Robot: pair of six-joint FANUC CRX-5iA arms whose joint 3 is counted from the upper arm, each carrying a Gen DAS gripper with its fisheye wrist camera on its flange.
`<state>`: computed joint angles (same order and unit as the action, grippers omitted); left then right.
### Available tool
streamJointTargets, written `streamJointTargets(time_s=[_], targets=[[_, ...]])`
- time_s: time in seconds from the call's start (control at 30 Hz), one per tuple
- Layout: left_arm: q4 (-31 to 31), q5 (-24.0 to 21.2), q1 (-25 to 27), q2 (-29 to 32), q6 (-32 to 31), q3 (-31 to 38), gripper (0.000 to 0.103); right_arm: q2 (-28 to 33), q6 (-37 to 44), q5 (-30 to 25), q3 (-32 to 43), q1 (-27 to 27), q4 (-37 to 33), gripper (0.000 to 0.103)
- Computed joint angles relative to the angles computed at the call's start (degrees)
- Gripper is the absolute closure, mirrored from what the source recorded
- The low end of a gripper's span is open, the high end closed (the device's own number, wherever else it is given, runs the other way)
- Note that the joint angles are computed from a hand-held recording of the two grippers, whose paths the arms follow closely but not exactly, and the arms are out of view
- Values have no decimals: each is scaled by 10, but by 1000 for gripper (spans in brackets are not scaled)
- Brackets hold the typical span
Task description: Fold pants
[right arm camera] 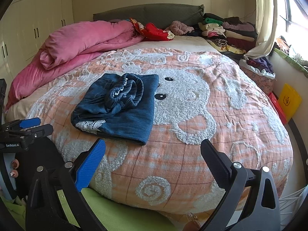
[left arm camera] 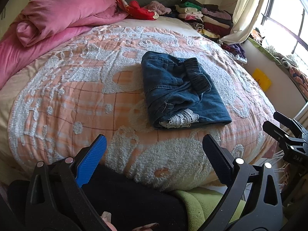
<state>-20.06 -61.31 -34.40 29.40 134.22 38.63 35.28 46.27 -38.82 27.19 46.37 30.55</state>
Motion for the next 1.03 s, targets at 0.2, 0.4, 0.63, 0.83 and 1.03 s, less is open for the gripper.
streamJointTargets(time_s=[0.2,0.4,0.63,0.83,1.03], targets=[[4,2,0,1,-4,0,10,0,-2,-4,1,0,-1,5],[10,7,2,2,-7,-2,10,2,-7,-7,3,-3,2,5],[-7,-31,11,20,3,28,10,8,-22,-17,5,-15,6,5],[-33,-69,52,38,17,66,10,27,-47,-33,30,-49,9,5],[-32,-167,149,109,10,173,10,134,3,-140,215,-118,-14,5]])
